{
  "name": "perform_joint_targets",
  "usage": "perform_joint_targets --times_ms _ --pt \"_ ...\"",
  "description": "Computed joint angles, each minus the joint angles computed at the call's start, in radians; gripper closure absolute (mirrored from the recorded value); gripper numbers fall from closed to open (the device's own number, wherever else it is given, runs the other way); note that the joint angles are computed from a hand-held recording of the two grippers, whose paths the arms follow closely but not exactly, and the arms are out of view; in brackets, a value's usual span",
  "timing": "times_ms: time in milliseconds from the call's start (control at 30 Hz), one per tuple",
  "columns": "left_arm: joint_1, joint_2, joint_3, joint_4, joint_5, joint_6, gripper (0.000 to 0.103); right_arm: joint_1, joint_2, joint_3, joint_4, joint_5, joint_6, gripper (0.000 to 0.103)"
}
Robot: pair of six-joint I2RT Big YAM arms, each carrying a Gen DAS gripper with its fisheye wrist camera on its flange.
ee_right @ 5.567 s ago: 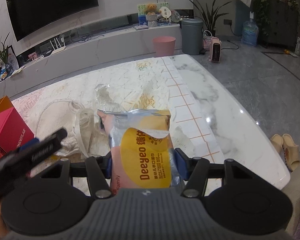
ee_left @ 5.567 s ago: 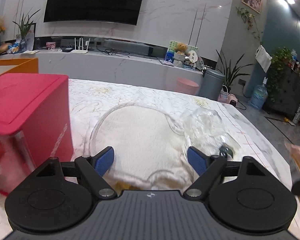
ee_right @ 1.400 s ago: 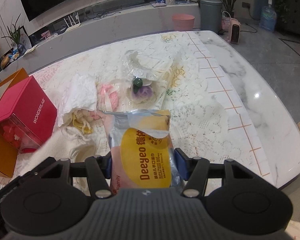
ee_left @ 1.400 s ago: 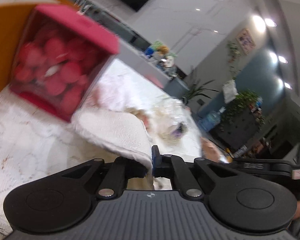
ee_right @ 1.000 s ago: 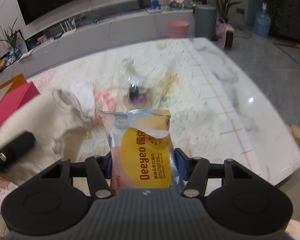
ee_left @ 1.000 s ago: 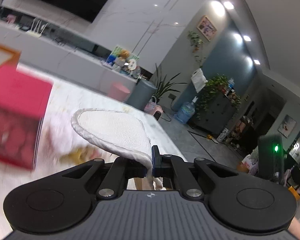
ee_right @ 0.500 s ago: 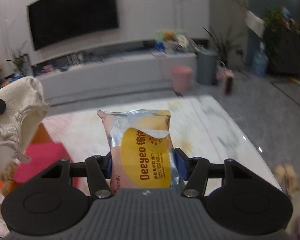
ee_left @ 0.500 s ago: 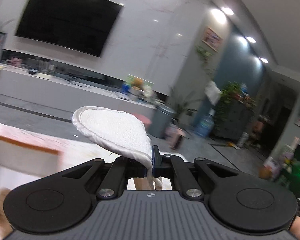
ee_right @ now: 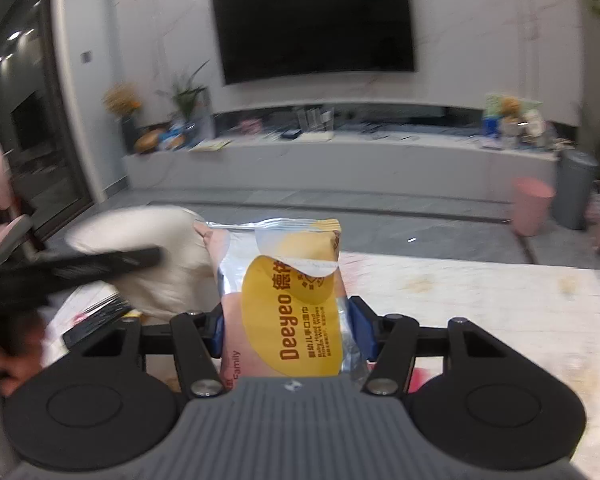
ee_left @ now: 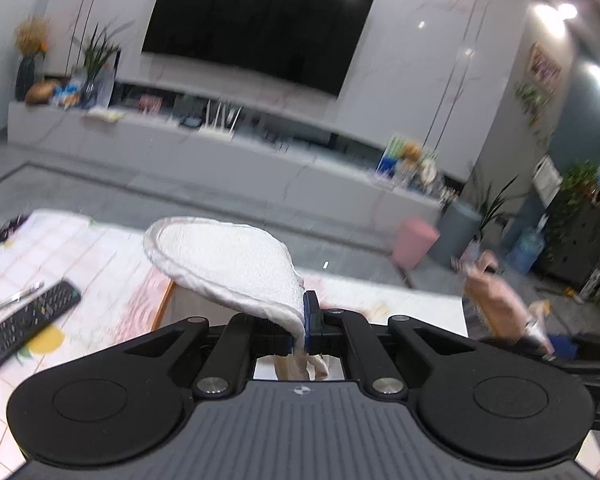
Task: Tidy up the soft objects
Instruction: 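Carry the cloth pouch with the left tool while the right tool carries the wipes pack to the box, then open the left tool to drop the cloth pouch into the box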
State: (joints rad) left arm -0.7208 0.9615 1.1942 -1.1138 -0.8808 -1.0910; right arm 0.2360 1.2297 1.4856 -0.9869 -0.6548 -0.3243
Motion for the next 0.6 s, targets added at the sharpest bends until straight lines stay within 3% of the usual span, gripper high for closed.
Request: perform_joint_targets --times_ms 133,433,467,533,600 --pt "0.099 -0.028 -0.068 0.027 0.128 0.022 0.098 0.109 0.017 -0.026 0.032 0.079 0.021 0.045" --pt "0.183 -0.077 -0.152 0.025 0.267 0.088 0.097 0.216 0.080 -0.047 0.058 0.208 0.072 0.045" --pt "0.187 -0.072 -0.145 0.010 0.272 0.072 0.092 0.221 0.083 -0.051 0.061 0.220 0.073 0.045" --pt "0.176 -0.073 -0.139 -0.021 0.263 0.024 0.065 0.217 0.080 -0.065 0.053 0.238 0.046 0.045" --pt "0.163 -0.105 -0.158 0.019 0.258 0.019 0.034 0.221 0.086 -0.070 0.051 0.255 0.019 0.045"
